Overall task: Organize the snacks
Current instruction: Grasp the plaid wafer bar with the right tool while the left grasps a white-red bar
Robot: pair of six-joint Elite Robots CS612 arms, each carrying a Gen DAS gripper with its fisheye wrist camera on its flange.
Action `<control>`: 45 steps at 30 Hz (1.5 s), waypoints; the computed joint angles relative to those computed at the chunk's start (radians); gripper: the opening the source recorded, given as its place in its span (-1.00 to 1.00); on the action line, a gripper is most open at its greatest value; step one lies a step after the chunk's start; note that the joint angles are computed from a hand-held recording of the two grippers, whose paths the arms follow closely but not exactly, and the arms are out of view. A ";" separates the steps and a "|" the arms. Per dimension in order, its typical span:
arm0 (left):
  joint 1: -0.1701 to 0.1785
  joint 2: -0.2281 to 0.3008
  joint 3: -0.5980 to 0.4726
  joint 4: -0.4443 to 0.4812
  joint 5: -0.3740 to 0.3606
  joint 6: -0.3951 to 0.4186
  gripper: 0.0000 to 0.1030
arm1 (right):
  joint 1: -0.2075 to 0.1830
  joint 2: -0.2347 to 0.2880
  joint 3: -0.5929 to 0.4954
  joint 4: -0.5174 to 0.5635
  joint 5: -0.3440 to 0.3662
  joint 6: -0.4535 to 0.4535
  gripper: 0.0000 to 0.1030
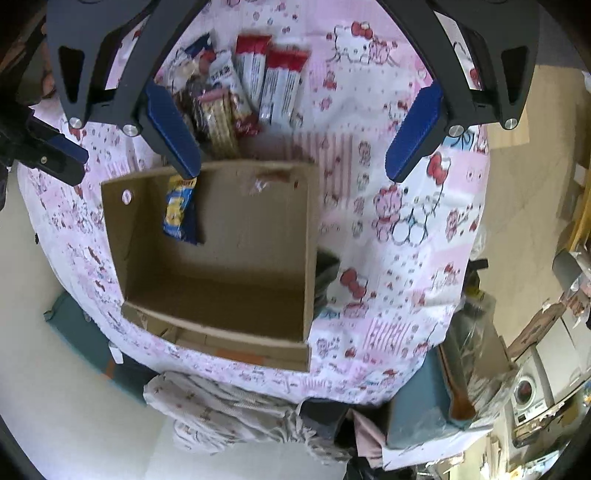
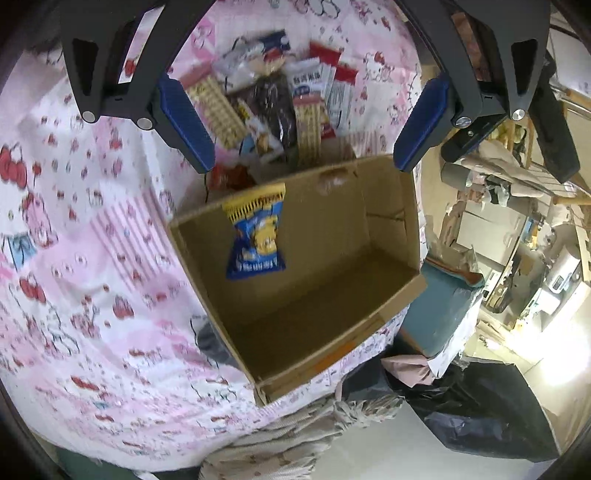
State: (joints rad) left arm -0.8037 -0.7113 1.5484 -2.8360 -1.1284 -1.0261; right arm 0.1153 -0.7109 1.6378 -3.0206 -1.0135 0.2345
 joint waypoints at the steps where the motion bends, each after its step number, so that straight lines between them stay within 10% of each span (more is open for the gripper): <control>1: -0.002 -0.002 0.004 0.006 -0.001 -0.007 0.92 | 0.000 -0.003 0.007 0.004 -0.001 -0.002 0.93; 18: 0.009 0.016 -0.009 0.179 -0.075 -0.108 0.89 | -0.007 -0.012 0.052 0.112 -0.045 -0.013 0.93; 27: 0.035 0.099 -0.103 0.257 -0.283 -0.039 0.36 | -0.014 0.001 0.040 0.120 -0.035 0.026 0.93; 37: 0.029 0.160 -0.189 0.340 -0.337 0.057 0.22 | -0.018 0.004 0.037 0.141 -0.033 0.027 0.93; 41: 0.025 0.166 -0.207 0.380 -0.325 0.072 -0.49 | -0.015 0.007 0.029 0.161 -0.052 0.020 0.93; 45: 0.035 0.151 -0.184 0.366 -0.359 0.032 -0.49 | -0.008 0.010 0.015 0.198 -0.118 0.018 0.79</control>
State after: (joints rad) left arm -0.7689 -0.5607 1.3640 -2.4701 -1.4875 -0.9942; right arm 0.1070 -0.7007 1.6532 -2.8230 -1.1316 0.2521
